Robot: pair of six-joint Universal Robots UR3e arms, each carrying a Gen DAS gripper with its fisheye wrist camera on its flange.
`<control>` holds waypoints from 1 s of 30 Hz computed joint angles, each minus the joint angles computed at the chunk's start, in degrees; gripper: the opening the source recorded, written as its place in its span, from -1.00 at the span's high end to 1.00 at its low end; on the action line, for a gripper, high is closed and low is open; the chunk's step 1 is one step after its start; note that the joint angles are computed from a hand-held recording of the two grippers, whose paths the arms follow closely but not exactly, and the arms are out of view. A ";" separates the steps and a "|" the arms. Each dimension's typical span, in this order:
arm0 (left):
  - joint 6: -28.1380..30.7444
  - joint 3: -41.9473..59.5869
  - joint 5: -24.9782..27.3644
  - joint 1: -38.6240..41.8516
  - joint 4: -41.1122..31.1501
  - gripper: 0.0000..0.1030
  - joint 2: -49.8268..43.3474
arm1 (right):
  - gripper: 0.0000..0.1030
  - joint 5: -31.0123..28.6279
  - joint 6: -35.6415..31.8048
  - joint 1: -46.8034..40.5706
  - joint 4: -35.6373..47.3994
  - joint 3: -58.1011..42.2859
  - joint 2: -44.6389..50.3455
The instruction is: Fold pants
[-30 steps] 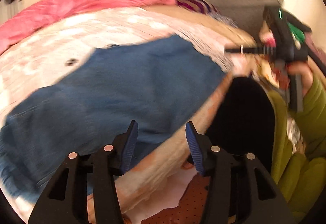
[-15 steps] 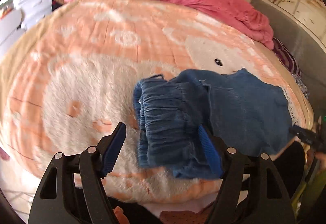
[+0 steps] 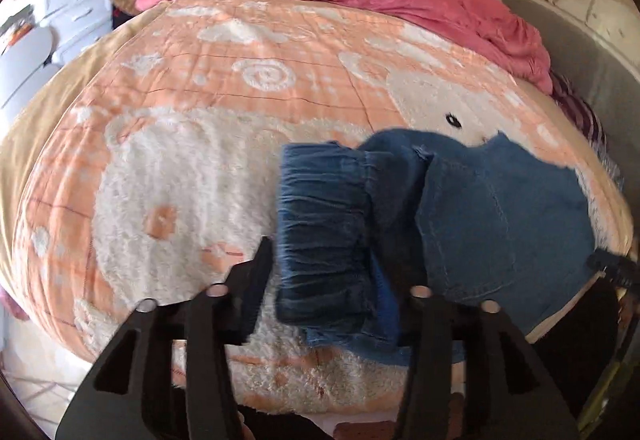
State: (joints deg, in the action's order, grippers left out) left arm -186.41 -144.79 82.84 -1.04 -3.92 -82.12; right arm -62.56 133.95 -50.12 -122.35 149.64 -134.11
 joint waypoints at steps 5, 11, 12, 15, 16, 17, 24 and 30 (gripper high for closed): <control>-1.36 1.15 9.06 -5.25 -6.16 -0.16 10.97 | -0.40 2.11 -2.79 -2.69 5.11 -0.55 -2.13; -1.65 12.19 15.57 -15.75 -6.71 -0.27 6.32 | -0.45 4.66 -3.45 -4.00 12.02 -2.85 -6.88; -1.15 13.99 12.88 -16.30 -6.17 -0.27 4.11 | -0.45 6.06 -4.64 -5.22 14.77 -3.93 -8.08; -0.21 23.82 8.25 -21.98 -3.17 -0.27 -9.66 | -0.45 10.45 -4.40 -4.52 16.64 -8.97 -5.97; 0.85 28.74 5.24 -23.57 -3.81 -0.27 -15.38 | -0.45 11.02 -1.83 -1.69 12.66 -10.78 -2.10; 1.16 32.38 1.95 -23.95 -5.45 -0.27 -19.18 | -0.45 10.68 0.79 1.02 8.51 -12.07 1.48; 1.44 40.41 -4.81 -25.42 -7.86 -0.18 -34.75 | -0.45 2.01 16.19 22.85 -14.47 -27.50 32.01; 5.74 39.85 0.14 -27.95 -2.97 -0.18 -37.70 | -0.45 -5.55 21.44 39.14 -19.54 -46.32 53.51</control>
